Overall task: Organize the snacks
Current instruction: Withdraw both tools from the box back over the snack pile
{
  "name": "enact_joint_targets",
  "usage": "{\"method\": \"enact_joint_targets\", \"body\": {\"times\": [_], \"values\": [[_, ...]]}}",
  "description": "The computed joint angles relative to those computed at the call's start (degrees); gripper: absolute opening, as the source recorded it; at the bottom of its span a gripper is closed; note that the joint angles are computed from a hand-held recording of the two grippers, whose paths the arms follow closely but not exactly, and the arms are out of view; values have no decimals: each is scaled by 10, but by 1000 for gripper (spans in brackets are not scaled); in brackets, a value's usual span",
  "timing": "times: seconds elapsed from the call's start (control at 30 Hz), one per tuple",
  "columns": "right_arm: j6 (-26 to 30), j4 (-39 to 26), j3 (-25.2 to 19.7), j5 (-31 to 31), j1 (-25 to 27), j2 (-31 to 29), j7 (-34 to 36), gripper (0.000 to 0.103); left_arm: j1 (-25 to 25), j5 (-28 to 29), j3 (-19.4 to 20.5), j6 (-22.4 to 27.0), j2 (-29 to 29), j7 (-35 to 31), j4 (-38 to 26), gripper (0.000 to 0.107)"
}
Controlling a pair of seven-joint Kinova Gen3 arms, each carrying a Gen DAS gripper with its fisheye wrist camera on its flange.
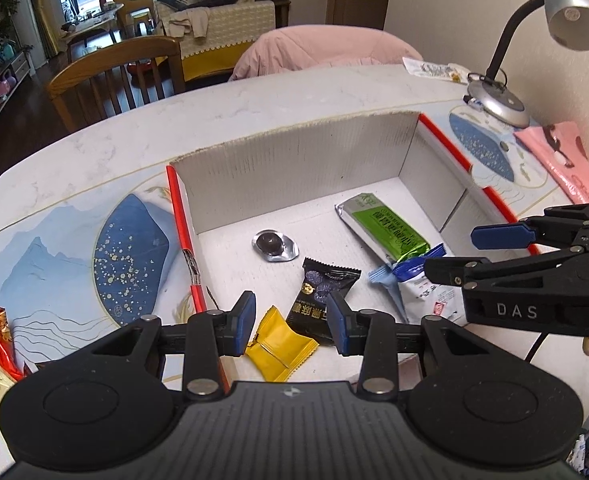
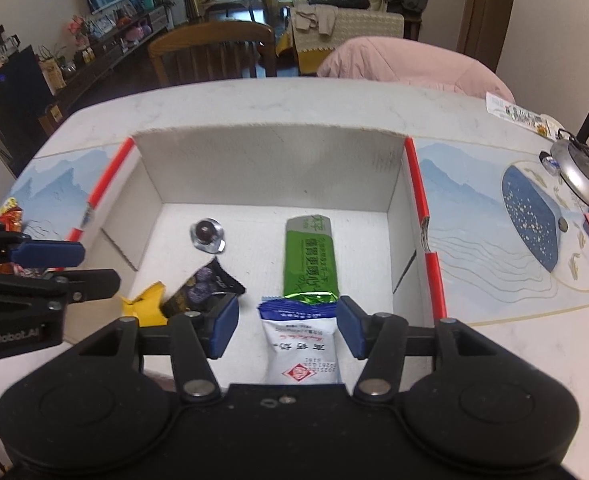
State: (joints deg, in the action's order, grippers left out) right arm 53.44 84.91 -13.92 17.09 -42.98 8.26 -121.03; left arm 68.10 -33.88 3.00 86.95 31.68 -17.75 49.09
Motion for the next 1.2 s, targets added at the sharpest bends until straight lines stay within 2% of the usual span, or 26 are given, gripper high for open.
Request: {"method": "enact_joint_targets", "body": {"times": [0.17,0.5,0.67,0.73,0.8,0.93,1.07,1.13,1.2], "values": [[-10,4,-8,1,-6,-18,-8,60,21,-22,-4,8,-11,17,5,38],[-11,4,-34,32,-27,-44,-54,67,47,-78,17,3,-68,82,81,42],[-4,5,-50,80,-54,-46,-120,75,54,-110,41,10,-104,131,132,43],[-1,3,-54,94,-65,-44,-144,79,53,-120,55,11,-122,150,158,46],[0,0,-58,104,-76,-41,-166,81,53,-129,68,13,-138,170,182,56],[-5,0,-64,141,-107,-33,-226,88,43,-137,96,15,-178,208,235,58],[1,-10,-68,182,-145,-18,-278,90,33,-142,126,28,-213,237,283,64],[8,-15,-67,205,-168,-10,-308,101,28,-144,141,40,-228,250,303,64],[10,-15,-64,236,-191,-3,-346,101,21,-140,157,49,-244,263,324,66]]}}
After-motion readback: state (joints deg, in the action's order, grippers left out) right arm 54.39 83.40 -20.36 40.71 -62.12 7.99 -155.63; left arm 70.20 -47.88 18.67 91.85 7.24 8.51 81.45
